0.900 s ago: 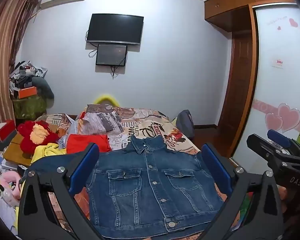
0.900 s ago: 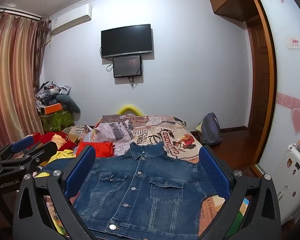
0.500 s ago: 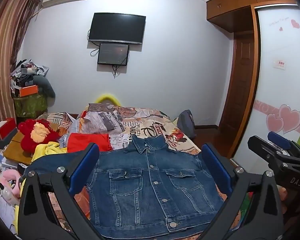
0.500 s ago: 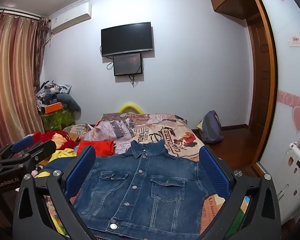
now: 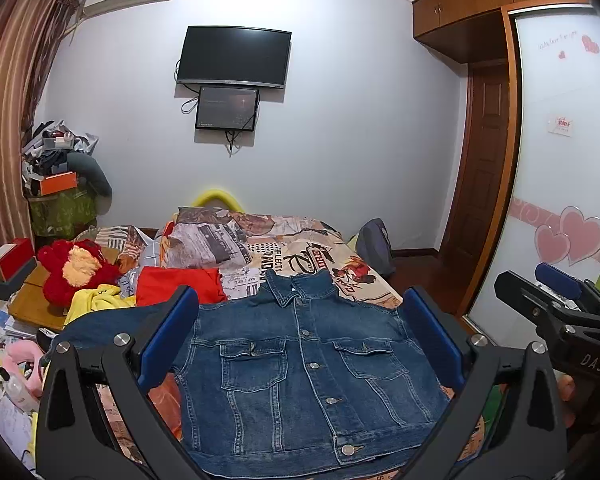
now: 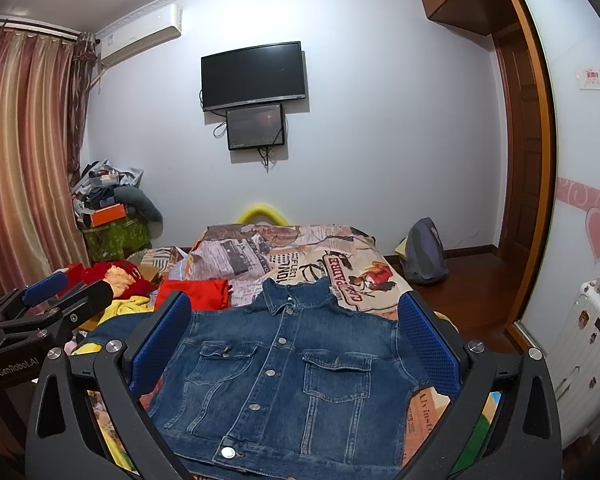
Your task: Fold large clothes
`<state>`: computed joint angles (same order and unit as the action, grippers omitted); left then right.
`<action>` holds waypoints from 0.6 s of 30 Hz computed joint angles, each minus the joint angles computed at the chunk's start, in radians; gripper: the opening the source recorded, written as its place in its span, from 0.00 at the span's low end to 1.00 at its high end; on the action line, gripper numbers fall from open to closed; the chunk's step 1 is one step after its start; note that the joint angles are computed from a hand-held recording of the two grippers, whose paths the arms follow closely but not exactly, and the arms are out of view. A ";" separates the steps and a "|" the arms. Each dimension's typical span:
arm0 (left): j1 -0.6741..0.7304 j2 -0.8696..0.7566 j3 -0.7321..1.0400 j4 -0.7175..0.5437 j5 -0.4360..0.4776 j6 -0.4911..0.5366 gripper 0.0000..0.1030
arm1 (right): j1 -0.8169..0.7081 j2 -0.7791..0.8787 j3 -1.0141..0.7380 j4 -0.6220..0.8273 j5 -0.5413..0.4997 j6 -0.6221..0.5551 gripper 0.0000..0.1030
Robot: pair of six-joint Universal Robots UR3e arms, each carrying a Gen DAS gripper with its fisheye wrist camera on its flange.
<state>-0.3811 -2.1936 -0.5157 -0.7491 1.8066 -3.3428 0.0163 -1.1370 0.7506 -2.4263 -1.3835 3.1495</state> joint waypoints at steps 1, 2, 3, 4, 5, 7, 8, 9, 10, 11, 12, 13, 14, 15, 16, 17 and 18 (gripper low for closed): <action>0.000 -0.001 0.000 0.002 0.000 0.001 1.00 | -0.001 0.002 -0.005 0.005 0.002 0.000 1.00; 0.000 -0.001 0.001 0.000 0.001 0.001 1.00 | -0.002 0.003 -0.006 0.006 0.004 0.000 1.00; 0.000 -0.002 0.004 -0.002 0.001 0.001 1.00 | -0.002 0.002 -0.005 0.005 0.003 0.001 1.00; 0.000 -0.004 0.005 -0.002 0.001 0.001 1.00 | -0.003 0.004 -0.010 0.009 0.005 0.001 1.00; 0.000 -0.003 0.005 -0.002 0.001 0.001 1.00 | -0.003 0.004 -0.009 0.009 0.005 0.001 1.00; -0.001 -0.004 0.004 0.000 0.003 0.001 1.00 | -0.006 0.007 -0.014 0.013 0.010 0.001 1.00; 0.000 -0.003 0.004 -0.001 0.003 0.002 1.00 | -0.006 0.006 -0.013 0.013 0.010 0.002 1.00; 0.003 0.003 -0.011 0.008 0.000 0.002 1.00 | -0.006 0.006 -0.012 0.013 0.010 0.002 1.00; 0.003 0.003 -0.011 0.009 0.000 0.003 1.00 | -0.006 0.006 -0.013 0.014 0.010 0.002 1.00; 0.003 0.002 -0.011 0.009 -0.001 0.004 1.00 | -0.006 0.006 -0.013 0.014 0.010 0.002 1.00; 0.003 0.001 -0.010 0.009 0.000 0.003 1.00 | -0.006 0.006 -0.012 0.013 0.011 0.002 1.00; 0.003 0.000 -0.010 0.009 0.000 0.004 1.00 | -0.006 0.007 -0.016 0.016 0.010 0.001 1.00; 0.003 -0.002 -0.003 0.005 0.000 0.004 1.00 | -0.005 0.007 -0.015 0.015 0.009 0.001 1.00; 0.003 -0.003 -0.002 0.005 0.000 0.005 1.00 | -0.005 0.007 -0.014 0.014 0.009 0.001 1.00; 0.001 -0.007 0.008 -0.002 0.002 0.005 1.00 | -0.006 0.007 -0.018 0.017 0.010 0.001 1.00; 0.001 -0.008 0.008 0.000 0.003 0.006 1.00 | -0.006 0.008 -0.019 0.019 0.010 0.002 1.00; 0.000 -0.009 0.010 0.001 0.005 0.008 1.00 | -0.006 0.007 -0.018 0.019 0.011 0.001 1.00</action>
